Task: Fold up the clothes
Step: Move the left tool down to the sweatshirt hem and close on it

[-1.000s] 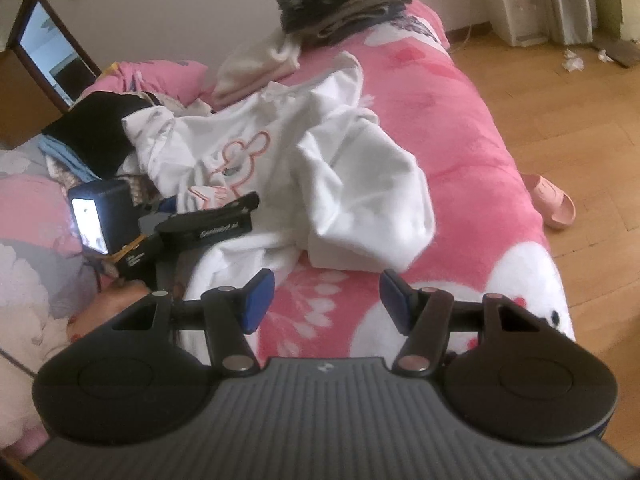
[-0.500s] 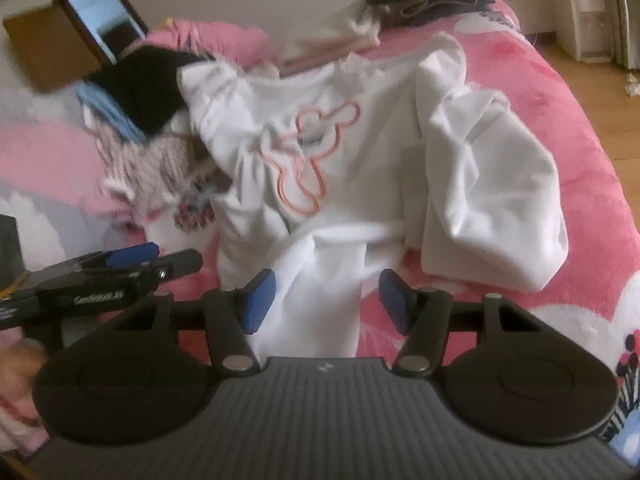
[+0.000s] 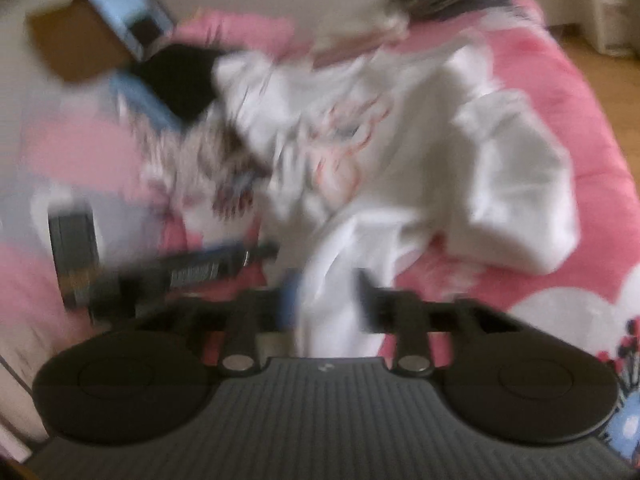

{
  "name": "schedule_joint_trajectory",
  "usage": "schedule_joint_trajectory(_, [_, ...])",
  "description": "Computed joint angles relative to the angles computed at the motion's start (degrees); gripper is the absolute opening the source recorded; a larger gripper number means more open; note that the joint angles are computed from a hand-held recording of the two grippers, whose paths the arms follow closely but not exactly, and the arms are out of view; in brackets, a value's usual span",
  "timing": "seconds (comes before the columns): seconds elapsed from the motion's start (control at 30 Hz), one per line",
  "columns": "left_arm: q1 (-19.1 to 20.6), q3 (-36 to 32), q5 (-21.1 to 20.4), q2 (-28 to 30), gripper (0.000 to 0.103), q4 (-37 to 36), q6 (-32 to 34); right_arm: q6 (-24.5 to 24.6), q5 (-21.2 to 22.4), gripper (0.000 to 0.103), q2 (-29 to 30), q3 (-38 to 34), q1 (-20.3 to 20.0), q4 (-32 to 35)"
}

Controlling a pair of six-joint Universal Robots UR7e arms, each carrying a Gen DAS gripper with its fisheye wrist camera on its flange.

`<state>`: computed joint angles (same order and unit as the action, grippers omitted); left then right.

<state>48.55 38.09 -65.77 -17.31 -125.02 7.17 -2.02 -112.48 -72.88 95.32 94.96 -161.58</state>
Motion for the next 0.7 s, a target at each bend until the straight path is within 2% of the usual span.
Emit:
schedule_joint_trajectory(0.07, [0.1,-1.2,-0.1,0.7,0.041,1.0,0.3,0.1,-1.3,0.06,1.6,-0.9,0.3,1.8])
schedule_joint_trajectory(0.1, [0.2,-1.8,-0.1,1.1,0.037,1.4,0.4,0.1,-1.9,0.046,2.1,-1.0,0.2,2.1])
schedule_joint_trajectory(0.13, [0.2,-1.9,0.2,1.2,0.035,1.7,0.3,0.1,-3.2,0.007,2.4,-1.0,0.3,2.1])
schedule_joint_trajectory(0.17, [0.2,-1.7,0.4,1.1,0.032,1.6,0.1,0.5,-3.9,0.004,2.3,-0.9,0.3,2.1])
schedule_joint_trajectory(0.37, [1.2,-3.5,-3.4,0.9,0.027,2.7,-2.8,6.1,-0.8,0.003,-4.1,3.3,-1.7,-4.9])
schedule_joint_trajectory(0.53, [1.5,-5.6,-4.8,1.7,0.028,4.5,-3.3,8.8,-3.8,0.003,-6.2,4.7,-5.0,-10.3])
schedule_joint_trajectory(0.63, [1.8,-6.1,-5.3,1.7,0.028,5.3,-4.0,7.1,-7.3,0.003,-5.2,4.5,-7.2,-12.6])
schedule_joint_trajectory(0.7, [1.9,-7.1,-5.8,2.0,0.029,6.2,-3.9,7.4,-8.3,0.003,-4.5,4.0,-8.6,-11.8])
